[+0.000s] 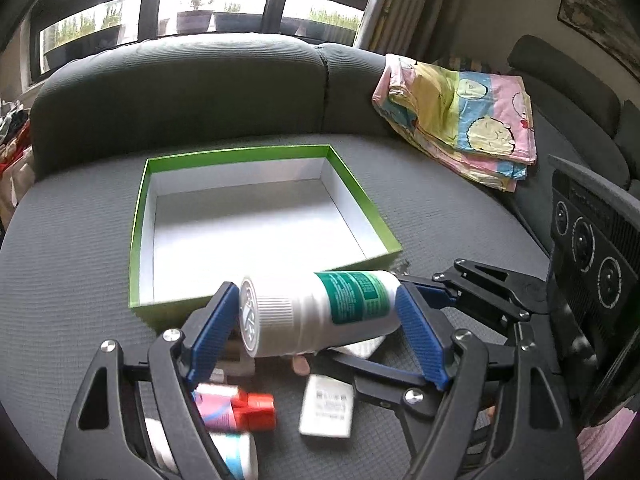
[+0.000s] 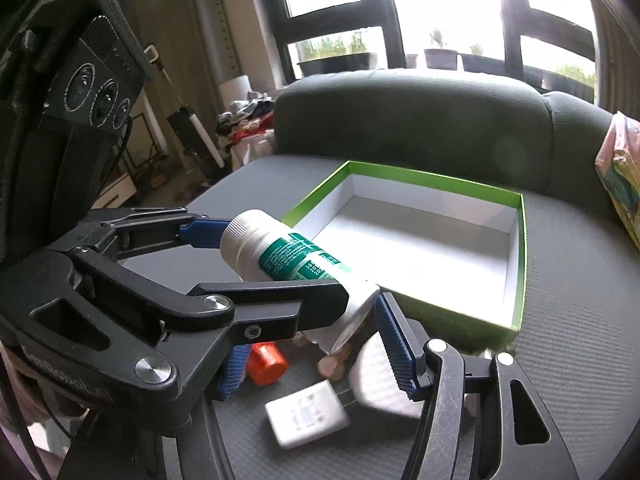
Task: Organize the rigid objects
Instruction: 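Carry the green-labelled bottle into the green box and open the left tool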
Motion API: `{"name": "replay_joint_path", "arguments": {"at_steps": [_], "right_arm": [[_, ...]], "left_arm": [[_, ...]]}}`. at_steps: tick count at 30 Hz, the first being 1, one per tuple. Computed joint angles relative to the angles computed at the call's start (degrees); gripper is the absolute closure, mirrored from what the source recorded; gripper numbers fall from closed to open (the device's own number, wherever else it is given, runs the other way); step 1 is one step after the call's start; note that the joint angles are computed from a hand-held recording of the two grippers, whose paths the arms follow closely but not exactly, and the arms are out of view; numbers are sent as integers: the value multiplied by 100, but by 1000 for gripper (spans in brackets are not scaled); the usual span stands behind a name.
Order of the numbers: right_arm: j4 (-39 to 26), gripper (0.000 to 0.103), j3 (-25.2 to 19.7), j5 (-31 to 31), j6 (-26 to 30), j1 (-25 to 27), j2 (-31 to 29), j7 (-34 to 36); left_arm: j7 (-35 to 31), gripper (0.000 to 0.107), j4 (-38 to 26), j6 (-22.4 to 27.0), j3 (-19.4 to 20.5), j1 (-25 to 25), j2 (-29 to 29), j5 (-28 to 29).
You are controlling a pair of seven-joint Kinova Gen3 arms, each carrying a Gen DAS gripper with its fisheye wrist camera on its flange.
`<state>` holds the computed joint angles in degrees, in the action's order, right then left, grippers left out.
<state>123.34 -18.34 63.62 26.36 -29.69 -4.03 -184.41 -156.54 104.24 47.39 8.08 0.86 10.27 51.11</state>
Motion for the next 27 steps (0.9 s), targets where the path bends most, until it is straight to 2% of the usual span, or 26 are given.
{"name": "replay_joint_path", "arguments": {"at_steps": [11, 17, 24, 27], "right_arm": [[-116, 41, 531, -102, -825, 502, 265, 462], [-164, 41, 717, -159, -1043, 598, 402, 619], [-309, 41, 1049, -1008, -1341, 657, 683, 1500], [-427, 41, 1179, -1354, -1203, 542, 804, 1817]], "left_arm": [[556, 28, -754, -112, 238, 98, 649, -321], [964, 28, -1085, -153, 376, 145, 948, -565], [1561, 28, -1494, -95, 459, 232, 1306, -990], [1888, 28, -1698, 2, 482, 274, 1464, -1186]]}}
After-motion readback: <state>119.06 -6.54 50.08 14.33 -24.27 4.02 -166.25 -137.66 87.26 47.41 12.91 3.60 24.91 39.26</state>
